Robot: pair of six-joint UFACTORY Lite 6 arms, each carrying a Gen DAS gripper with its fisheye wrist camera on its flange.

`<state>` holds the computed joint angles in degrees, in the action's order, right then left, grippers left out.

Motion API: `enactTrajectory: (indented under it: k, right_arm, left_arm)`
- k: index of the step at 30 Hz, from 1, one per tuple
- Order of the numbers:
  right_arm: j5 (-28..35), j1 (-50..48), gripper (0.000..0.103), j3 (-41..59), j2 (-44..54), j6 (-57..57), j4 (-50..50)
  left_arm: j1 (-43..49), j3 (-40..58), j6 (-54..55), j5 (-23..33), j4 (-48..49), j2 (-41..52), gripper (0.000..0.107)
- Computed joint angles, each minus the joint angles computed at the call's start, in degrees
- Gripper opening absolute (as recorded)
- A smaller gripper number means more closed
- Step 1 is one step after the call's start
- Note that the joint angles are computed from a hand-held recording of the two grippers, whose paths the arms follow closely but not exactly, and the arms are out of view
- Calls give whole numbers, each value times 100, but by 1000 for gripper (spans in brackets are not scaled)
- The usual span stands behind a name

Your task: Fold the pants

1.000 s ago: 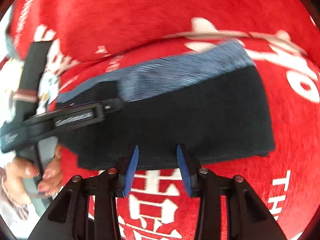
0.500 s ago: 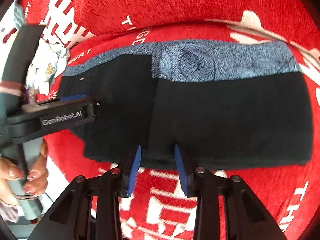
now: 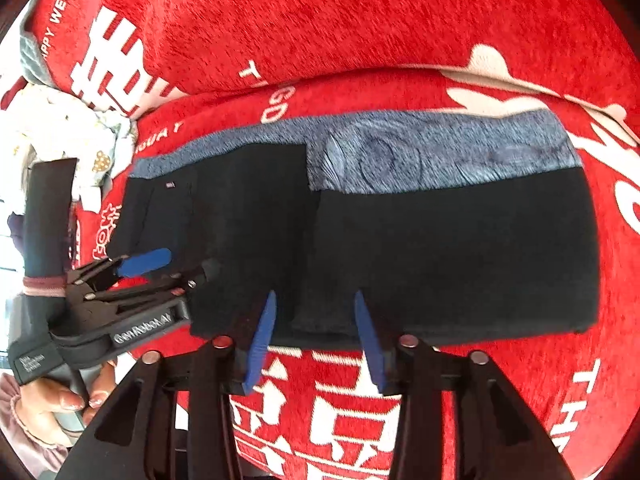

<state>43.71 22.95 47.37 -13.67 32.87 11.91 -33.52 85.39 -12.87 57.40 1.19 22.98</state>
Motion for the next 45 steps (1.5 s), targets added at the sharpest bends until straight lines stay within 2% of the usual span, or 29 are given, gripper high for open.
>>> enactTrajectory:
  k: [6,7,8,11,12,13,17,20,25,26,28,30,31,34,36,39,40,43,44,45]
  right_arm:
    - [356,-124,50,-443,-610,226,-8]
    - [380,-157,50,-521,-698,235,29]
    - [412,-197,50,-600,-791,243,72]
    - [485,-217,52,-689,-916,247,93]
    - [511,-224,54,-698,-932,216,91]
    - [541,-233,56,-689,-934,181,71]
    - [691,-215,72,-462,-832,207,-238]
    - [695,-258,73,-198,-629,127,-360]
    - [436,-342,73,746,603,-49,-693]
    - [360,-353,72,1040,1028,-85,-815]
    - [348,-358,60,1428,1641,-49,-994]
    - [329,-453,25,1626,2118,-18,-1034]
    - [201,-604,17,1539,2205,-137,-741]
    - [64,-630,10,1383,2059,-58,-550]
    - [26,-473,8,1414,2094,-141,-413]
    - [-107,-193,7,1563,2273,-712,374]
    - [-95,-45,7,1637,2298,-643,274]
    - [208,531,11,1983,2193,192,-480]
    - [294,605,27,2009,2151,297,-527]
    - [461,709,51,2022,2051,509,-616]
  left_arm:
    - [-102,144,-150,188,113,97,70]
    - [-101,139,-175,184,111,78,82]
    - [-102,116,-205,155,105,42,87]
    - [-114,41,-259,67,73,-71,88]
    - [-123,25,-299,78,75,-75,92]
    - [-117,16,-311,106,35,-60,102]
    - [-87,-139,-310,117,-87,-138,102]
    - [-85,-363,-412,140,-43,-280,102]
    - [34,-758,-523,120,14,-547,102]
    - [64,-831,-534,101,22,-603,102]
    - [145,-977,-500,37,17,-715,102]
    - [263,-1101,-383,-17,-23,-811,102]
    - [314,-1166,-329,-39,-54,-866,102]
    - [580,-1366,19,-151,-192,-1032,102]
    - [730,-1482,266,-217,-251,-1072,102]
    - [914,-1491,511,-108,-329,-1087,102]
    - [993,-1513,627,-86,-378,-1156,102]
    - [1249,-1581,967,-20,-416,-1342,102]
    - [1296,-1530,1021,48,-436,-1352,102]
    - [1436,-1518,1176,90,-466,-1365,102]
